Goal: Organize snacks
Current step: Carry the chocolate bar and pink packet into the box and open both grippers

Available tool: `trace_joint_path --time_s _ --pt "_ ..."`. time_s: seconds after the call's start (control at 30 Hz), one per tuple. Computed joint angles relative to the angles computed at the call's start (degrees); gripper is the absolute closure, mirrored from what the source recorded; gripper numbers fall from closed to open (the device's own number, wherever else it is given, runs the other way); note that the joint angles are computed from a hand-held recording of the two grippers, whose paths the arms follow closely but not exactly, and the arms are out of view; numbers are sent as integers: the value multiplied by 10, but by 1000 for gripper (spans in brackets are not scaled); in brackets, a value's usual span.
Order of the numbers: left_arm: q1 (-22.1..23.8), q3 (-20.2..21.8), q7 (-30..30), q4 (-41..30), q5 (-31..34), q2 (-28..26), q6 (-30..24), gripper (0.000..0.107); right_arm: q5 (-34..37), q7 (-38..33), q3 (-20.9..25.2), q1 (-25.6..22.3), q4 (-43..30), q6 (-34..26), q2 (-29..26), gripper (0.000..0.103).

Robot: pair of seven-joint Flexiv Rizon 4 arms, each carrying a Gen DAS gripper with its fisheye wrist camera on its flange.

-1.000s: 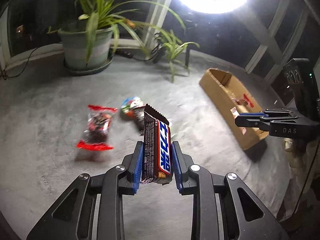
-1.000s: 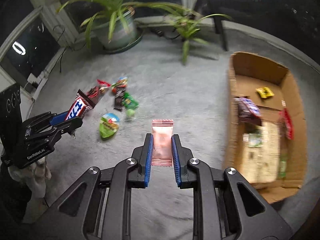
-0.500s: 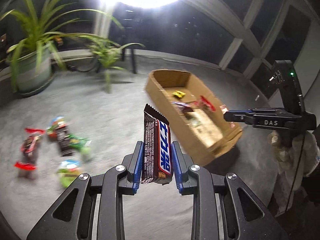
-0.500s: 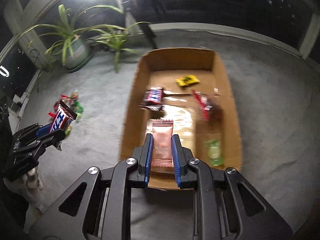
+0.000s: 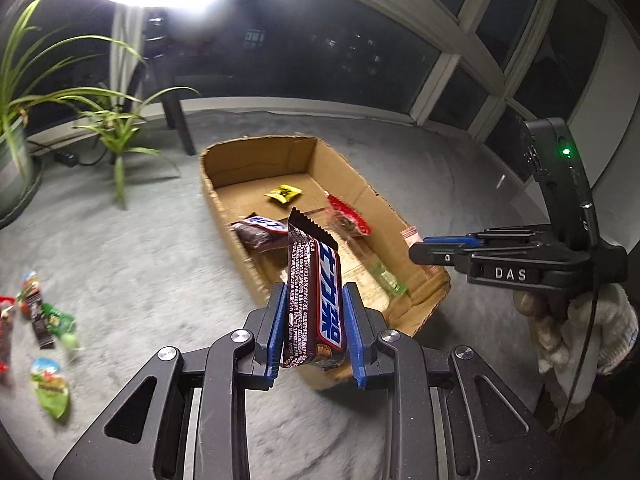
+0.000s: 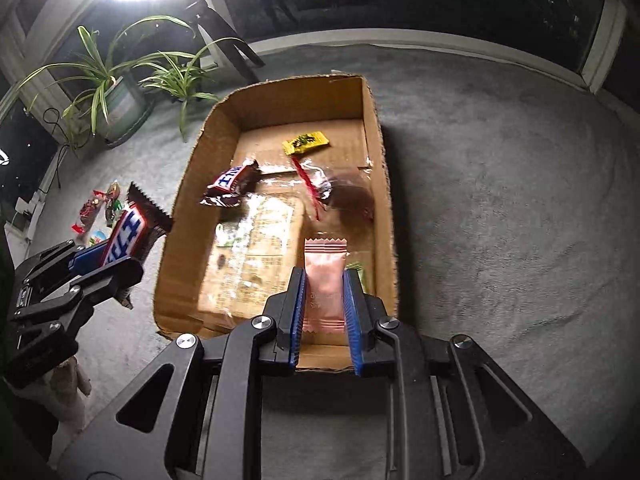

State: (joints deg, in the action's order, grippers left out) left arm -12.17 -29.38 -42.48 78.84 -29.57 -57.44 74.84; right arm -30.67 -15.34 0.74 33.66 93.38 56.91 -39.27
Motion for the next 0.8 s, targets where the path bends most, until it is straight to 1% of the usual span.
trace_joint_path --time_s 0.2,0.4,0.43,0.47,0.5,0.53,0.57,0.8 --pt "-40 36 -27 -48 16 -17 -22 81 2 -5 0 -4 11 16 3 83" --pt "-60 58 -42 -80 31 -28 -40 81 0 1 -4 -4 20 22 7 82" --pt "-62 61 -44 -83 33 -29 -41 81 1 2 -4 -5 21 24 7 81" --pt "-64 62 -45 -84 35 -30 -40 81 0 4 -5 -4 22 25 8 72" --pt "-65 65 -48 -88 36 -31 -41 78 -4 9 -8 -2 24 28 8 61" --pt "-67 67 -50 -91 37 -33 -44 72 -6 10 -10 0 23 28 8 57" --pt "-66 67 -51 -91 38 -33 -41 71 -9 13 -11 1 23 26 9 55" --pt "-57 59 -48 -84 39 -29 -34 71 -15 18 -10 3 13 13 8 55"
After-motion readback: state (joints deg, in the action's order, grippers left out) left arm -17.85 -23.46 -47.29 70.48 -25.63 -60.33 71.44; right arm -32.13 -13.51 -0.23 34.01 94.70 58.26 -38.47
